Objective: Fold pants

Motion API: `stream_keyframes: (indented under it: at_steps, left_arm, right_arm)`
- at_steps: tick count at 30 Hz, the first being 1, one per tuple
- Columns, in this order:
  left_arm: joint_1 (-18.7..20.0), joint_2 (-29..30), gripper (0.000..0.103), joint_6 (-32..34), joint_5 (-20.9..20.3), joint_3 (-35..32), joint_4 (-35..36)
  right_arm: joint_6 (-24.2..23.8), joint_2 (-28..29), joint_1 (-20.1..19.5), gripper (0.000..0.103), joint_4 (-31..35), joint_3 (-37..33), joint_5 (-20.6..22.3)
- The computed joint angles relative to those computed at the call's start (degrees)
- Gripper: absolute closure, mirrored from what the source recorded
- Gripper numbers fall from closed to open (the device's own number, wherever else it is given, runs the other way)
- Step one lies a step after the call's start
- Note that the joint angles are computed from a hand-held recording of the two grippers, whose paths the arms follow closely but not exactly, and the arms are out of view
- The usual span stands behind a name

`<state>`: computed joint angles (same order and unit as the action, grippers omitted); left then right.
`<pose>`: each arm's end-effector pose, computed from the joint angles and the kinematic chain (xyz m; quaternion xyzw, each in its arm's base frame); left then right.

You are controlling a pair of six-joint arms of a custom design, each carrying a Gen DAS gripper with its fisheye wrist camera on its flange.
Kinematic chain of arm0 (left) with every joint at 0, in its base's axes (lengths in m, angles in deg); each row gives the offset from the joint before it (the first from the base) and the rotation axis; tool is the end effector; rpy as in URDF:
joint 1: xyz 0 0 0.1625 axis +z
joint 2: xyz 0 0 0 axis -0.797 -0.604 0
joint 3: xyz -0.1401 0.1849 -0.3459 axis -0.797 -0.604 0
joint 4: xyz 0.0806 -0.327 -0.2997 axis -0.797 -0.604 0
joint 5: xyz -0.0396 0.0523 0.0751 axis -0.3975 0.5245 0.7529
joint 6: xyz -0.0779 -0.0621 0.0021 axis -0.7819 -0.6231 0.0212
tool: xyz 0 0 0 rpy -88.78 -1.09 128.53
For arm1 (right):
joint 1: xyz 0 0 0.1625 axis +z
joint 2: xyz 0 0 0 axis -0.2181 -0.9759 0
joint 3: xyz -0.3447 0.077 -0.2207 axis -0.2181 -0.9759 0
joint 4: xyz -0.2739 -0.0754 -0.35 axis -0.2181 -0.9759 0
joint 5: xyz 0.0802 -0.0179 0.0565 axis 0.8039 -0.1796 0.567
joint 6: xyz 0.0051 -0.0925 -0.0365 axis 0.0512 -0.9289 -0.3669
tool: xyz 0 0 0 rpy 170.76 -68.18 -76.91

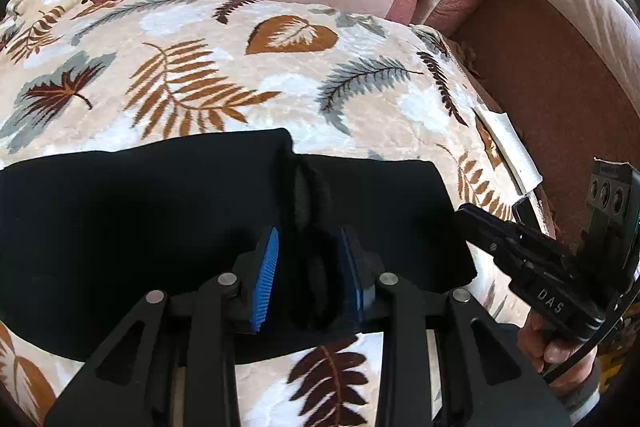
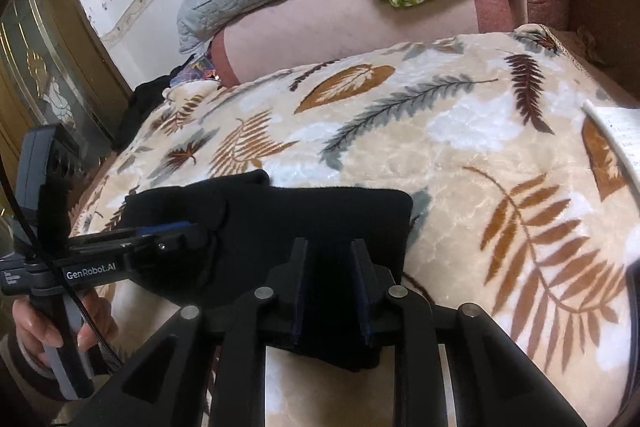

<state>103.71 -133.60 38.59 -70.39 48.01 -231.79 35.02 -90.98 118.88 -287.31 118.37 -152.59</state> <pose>-0.1680 -0.4753 0.1563 0.2894 0.9375 -0.1175 0.1537 0.1848 -0.3665 0.1078 0.0537 -0.8836 0.3904 0.2529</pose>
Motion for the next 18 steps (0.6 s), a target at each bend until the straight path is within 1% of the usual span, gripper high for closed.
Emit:
stream_keyframes:
  at_steps: [5, 7, 12, 15, 18]
  left_arm:
    - [-0.78, 0.75, 0.074, -0.82, 0.54, 0.36, -0.14]
    - [-1.02, 1.1, 0.074, -0.99, 0.59, 0.48, -0.36]
    - [-1.33, 2.05, 0.056, -1.36, 0.09, 0.48, -1.18]
    - [-1.57, 3.02, 0.052, -0.87, 1.06, 0.56, -2.29]
    - [-1.05, 4.41, 0.052, -0.79, 1.76, -0.08, -1.55]
  right_arm:
    - [0.27, -0.19, -0.59, 0.079, -0.24, 0.3, 0.29]
    - [0.53, -0.25, -0.96, 0.076, -0.31, 0.44, 0.51]
    - [1.01, -0.36, -1.56, 0.075, -0.33, 0.43, 0.88]
    - [0.73, -0.19, -1.49, 0.073, -0.55, -0.02, 0.16]
    - [0.05, 0.2, -2.16, 0.073, -0.3, -0.74, 0.18]
